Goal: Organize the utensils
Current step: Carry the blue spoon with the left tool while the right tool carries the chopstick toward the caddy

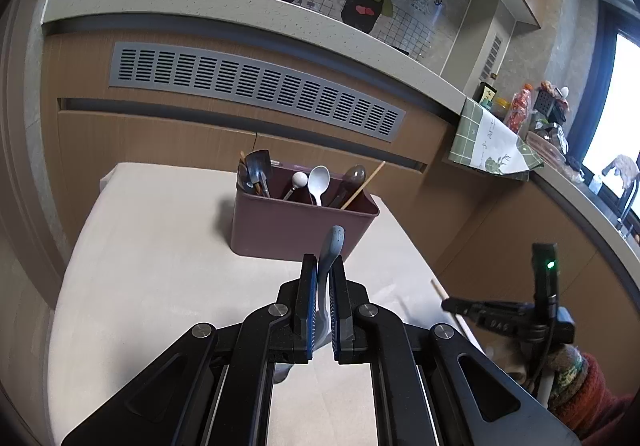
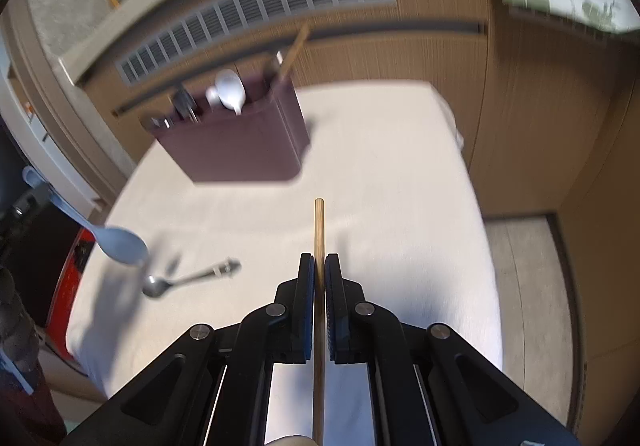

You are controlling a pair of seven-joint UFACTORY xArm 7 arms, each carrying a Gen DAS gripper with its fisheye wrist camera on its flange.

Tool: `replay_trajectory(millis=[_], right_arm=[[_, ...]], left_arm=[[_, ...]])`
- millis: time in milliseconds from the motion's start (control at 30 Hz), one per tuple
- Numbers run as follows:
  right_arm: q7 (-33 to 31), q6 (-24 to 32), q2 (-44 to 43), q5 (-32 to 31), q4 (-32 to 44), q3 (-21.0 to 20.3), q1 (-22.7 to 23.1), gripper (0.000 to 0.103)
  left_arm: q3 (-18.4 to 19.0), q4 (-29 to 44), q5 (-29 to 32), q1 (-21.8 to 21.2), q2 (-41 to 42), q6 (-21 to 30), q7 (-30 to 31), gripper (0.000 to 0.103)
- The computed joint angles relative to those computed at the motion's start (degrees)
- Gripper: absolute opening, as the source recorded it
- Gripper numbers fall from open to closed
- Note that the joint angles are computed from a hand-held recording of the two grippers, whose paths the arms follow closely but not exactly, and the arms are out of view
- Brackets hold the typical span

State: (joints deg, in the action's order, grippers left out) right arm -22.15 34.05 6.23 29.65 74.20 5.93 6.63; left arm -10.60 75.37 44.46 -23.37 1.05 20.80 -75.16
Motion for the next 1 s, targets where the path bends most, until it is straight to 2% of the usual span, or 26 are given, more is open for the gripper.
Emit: replay_trajectory(millis=[133, 467, 733, 867, 1000], right_arm=[[5.9, 1.1, 1.5, -8.5, -0.3, -0.9, 0.8, 0.005], [11.6, 5.6, 4.0, -18.4, 0.2, -1.3, 0.9, 0.005], [12.5, 6.2, 6.2, -18.7, 3.1, -0.9, 0.7, 0.006], [12.2, 3.4, 5.4, -20.1, 1.3, -0.7, 1.1, 0.006], [10.3, 0.5, 3.2, -16.8, -1.3, -0.2, 0.4, 0.006]], left_arm=[[0.1, -0.7, -1.4, 0.1, 0.2, -0.9, 0.7, 0.006], [0.2, -2.7, -3.6, 0.3, 0.0, -2.6, 1.7, 0.006], [0.2, -3.2, -3.5, 0.6, -0.3, -2.4, 0.9, 0.006], [0.1, -3.1, -3.6, 0.7, -0.3, -2.4, 1.0, 0.006], [0.1, -3.1, -3.8, 0.7, -0.4, -1.8, 1.0, 0.006]])
